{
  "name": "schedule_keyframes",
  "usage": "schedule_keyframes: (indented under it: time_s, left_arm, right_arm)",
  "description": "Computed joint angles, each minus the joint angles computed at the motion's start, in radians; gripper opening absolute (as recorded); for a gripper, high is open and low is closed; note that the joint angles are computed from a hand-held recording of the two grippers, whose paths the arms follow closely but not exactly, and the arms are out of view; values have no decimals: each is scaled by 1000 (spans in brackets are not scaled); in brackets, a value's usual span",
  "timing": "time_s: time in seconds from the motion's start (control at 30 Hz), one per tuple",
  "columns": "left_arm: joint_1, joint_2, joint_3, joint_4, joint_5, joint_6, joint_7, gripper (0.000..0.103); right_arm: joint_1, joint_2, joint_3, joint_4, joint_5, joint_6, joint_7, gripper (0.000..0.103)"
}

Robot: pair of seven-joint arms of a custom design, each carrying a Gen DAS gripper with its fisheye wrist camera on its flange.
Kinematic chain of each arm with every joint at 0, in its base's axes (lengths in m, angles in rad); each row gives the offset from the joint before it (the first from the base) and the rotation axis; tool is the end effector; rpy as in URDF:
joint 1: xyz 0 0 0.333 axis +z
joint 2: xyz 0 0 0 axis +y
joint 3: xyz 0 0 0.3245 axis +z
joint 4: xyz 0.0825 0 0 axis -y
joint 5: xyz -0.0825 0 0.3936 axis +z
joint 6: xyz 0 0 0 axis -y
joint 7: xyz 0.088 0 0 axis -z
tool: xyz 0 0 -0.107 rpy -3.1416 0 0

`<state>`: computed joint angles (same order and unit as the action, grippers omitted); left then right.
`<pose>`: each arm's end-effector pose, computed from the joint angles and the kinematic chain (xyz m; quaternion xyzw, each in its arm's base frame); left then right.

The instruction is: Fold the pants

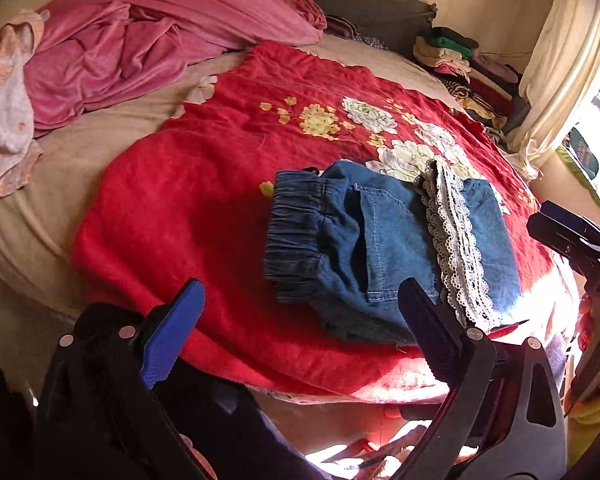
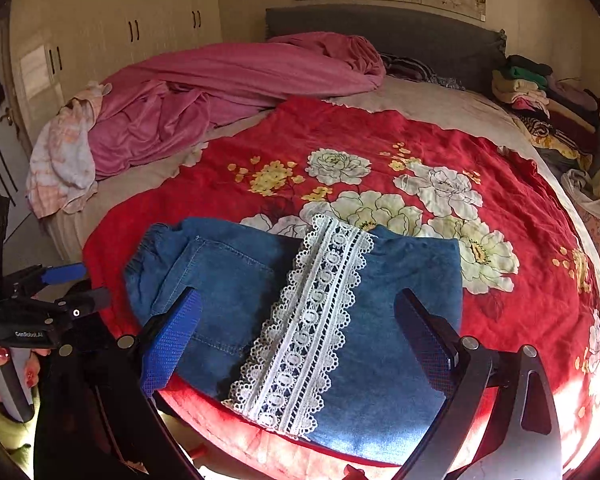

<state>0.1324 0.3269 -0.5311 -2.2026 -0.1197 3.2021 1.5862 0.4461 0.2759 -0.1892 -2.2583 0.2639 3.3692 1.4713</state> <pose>0.5731 -0.2133 0.3339 -0.5888 0.7256 -0.3358 0.1184 0.5821 0.1281 0.3421 -0.6781 0.6118 -0.2619 0.3119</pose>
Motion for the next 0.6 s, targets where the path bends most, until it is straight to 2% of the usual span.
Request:
schedule_keyframes:
  time_s: [0.13,0.2,0.3,0.33,0.37,0.43,0.5,0.57,0.6]
  left_arm:
    - [1,16,15,5,0,-7,-3,93]
    - [11,26,11,9,-6,-13,-3,93]
    - [43,49,-13,17,-16,-19,3,93]
    - [68,61,-38,22,-25,-26,8,93]
    - [103,78,-74,30,-36,-35,18,93]
    - [131,100,-105,40,-53,-48,31,93]
    - [178,127,-160,45,-69,-44,58,93]
    - [213,152,-201,52,-78,-47,73,93]
    - [226,164,-217,56,-82,-47,78,93]
  right_arm:
    - [0,49,3,82,-29,-47,8,96]
    - [-20,75,22,127,-61,-80,25,96]
    - [-102,115,107,199,-119,-131,36,96]
    - [-131,129,139,224,-135,-147,36,96]
    - [-192,145,206,251,-150,-166,22,96]
    - [-239,179,262,304,-179,-208,7,96]
    - [-309,215,348,357,-187,-259,-37,96]
    - [-353,250,408,409,-175,-311,-84,96]
    - [-348,267,407,438,-170,-338,-94,96]
